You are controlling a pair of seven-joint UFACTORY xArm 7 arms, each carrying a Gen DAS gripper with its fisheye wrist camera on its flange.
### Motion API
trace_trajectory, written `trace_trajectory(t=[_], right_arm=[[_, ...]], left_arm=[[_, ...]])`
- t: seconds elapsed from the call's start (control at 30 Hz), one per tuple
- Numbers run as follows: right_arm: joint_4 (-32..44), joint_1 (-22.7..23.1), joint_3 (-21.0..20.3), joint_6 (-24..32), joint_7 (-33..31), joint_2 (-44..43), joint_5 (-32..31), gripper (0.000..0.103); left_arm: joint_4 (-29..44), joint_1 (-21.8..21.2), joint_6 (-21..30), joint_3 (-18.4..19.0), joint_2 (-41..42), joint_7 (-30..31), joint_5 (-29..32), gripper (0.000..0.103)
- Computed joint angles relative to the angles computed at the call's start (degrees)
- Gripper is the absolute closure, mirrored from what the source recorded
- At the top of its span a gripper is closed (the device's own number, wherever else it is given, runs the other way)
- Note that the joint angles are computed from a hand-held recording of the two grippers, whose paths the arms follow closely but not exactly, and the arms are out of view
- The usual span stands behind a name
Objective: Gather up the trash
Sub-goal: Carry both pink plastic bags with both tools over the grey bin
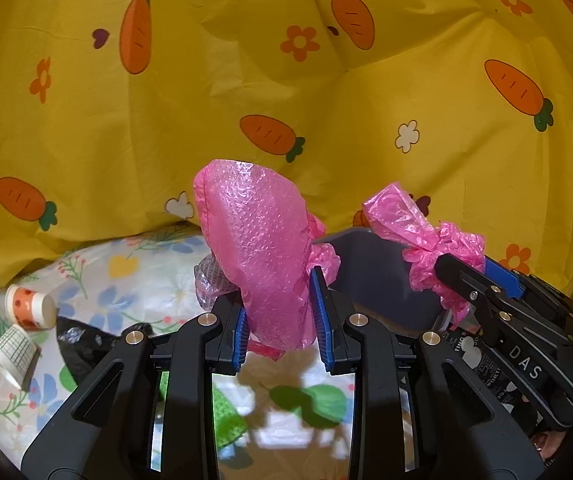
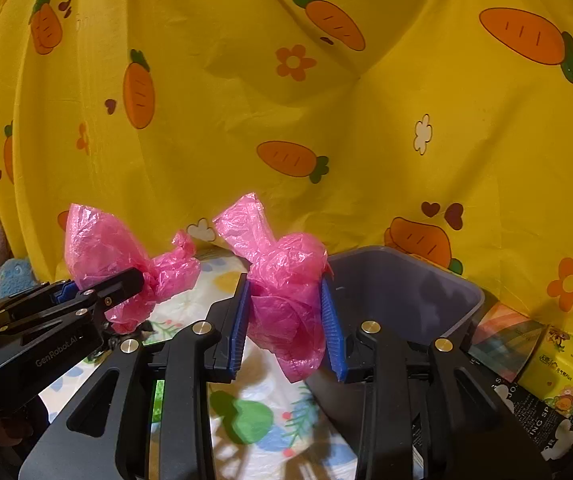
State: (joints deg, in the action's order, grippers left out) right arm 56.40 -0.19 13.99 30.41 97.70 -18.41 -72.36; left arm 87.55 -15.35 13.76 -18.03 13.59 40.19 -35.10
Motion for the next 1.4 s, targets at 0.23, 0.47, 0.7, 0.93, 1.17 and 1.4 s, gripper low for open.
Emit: trace_trajectory(t=[0.23,0.47,0.7,0.93,1.17,1.4], right_arm=[[-1.2,-2.5,-2.3,-0.2,1.2,-0.5,0.5,0.069],[-1.9,-4.0,-2.9,-0.2,1.7,-0.3,1.2,0.068],[-1.4,-4.5,-3.5,-0.9,1.6,0.9,1.4,0.068],[-0.9,-4.5,-4.2,-1.6,2.0,1.9,1.3,0.068],[-0.5,-4.6,-4.6,-1.7,2.3,2.5,1.0,0.067],[0.0,-4.4,-5.3,-2.0,2.8,3.6,0.6,0.062]], left_arm=[[10.9,-2.6,4.1,-1.3,8.6,-2.0,5.3,0.076],[19.1,-4.1,7.7,-2.6,15.1,-2.2,7.8,0.076],[25.3,-6.6,11.3,-1.1,19.8,-5.6,12.1,0.076],[30.2,-7.6,14.2,-0.6,23.1,-7.4,13.8,0.076],[34.8,-8.0,16.6,-0.8,26.2,-7.9,13.8,0.076],[39.3,-7.7,19.6,-1.7,29.5,-7.4,12.2,0.074]])
